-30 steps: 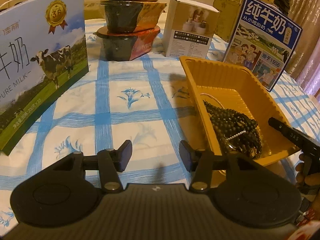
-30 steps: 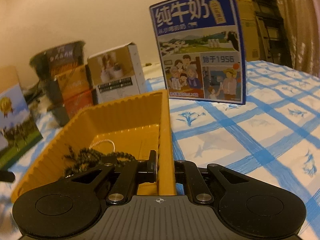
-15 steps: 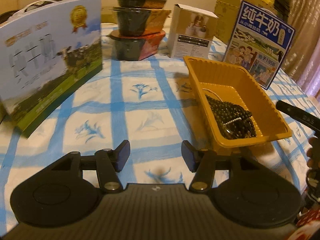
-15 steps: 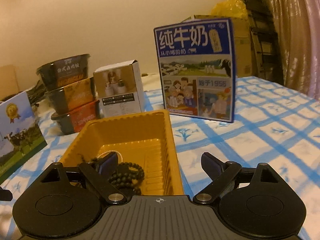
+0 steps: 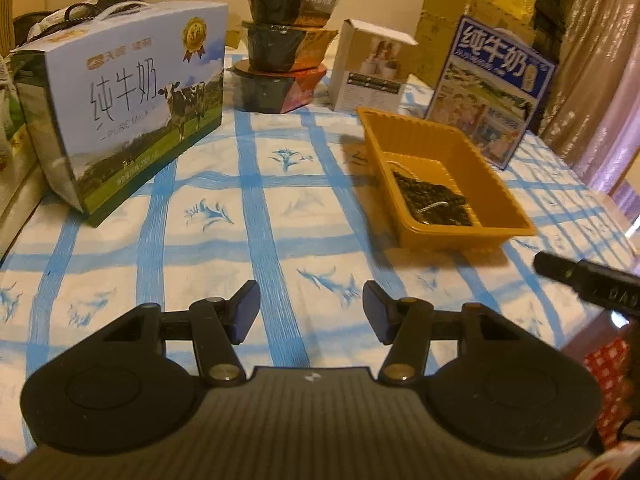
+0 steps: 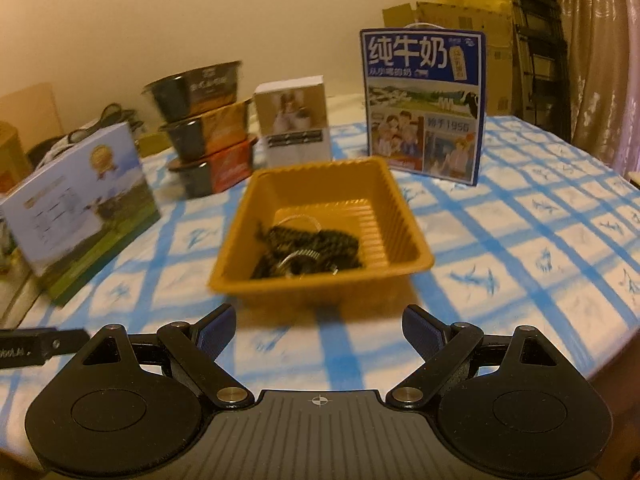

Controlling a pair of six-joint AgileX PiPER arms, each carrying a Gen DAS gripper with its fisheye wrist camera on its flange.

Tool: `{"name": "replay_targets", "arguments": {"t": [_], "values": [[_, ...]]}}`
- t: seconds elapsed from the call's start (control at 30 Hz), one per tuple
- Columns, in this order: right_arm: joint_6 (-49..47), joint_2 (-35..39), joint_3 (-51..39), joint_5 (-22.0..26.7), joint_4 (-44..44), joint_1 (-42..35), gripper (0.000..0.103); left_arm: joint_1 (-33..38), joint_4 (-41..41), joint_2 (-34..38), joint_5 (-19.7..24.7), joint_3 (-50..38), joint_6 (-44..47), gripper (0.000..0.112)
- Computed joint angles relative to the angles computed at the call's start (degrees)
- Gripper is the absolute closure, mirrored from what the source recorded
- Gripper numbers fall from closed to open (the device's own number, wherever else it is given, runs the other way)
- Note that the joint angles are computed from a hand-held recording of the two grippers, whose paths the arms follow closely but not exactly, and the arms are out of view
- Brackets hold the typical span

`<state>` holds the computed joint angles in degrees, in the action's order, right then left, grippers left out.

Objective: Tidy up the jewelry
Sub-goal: 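Lower the orange tray flat onto the table with the right gripper and release it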

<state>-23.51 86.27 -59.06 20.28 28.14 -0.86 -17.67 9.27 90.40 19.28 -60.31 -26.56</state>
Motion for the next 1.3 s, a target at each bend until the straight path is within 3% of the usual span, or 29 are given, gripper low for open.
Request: {"name": "replay_targets", "arguments": {"t": [0.17,0.27,0.57,0.93,1.3], "values": [[4.52,-7.71,4.25,5.29,-1.17,1.24,0.013,-2.21,1.14,-7.69,1.59,4.42,-0.52,0.059],[11.02,-12.11,6.02,7.43,-8.65,3.81,0.013,-3.81,-0.46,-11.83,3.47,6.08,1.18,0.059],[16.82,-20.49,7.98,13.90,-12.87,7.07,0.013,-11.14,9.69,-19.34,7.67,9.45,-8.01,0.051],[15.96,-24.04,9.35,14.34,-11.59,4.47,0.013,-15.37,15.51,-19.67,10.89,8.62,-13.25,0.051],[14.57,-24.19,9.60,14.29,-10.06,3.66,0.013,-16.05,16.14,-18.82,11.32,8.05,-13.52,0.051]]}}
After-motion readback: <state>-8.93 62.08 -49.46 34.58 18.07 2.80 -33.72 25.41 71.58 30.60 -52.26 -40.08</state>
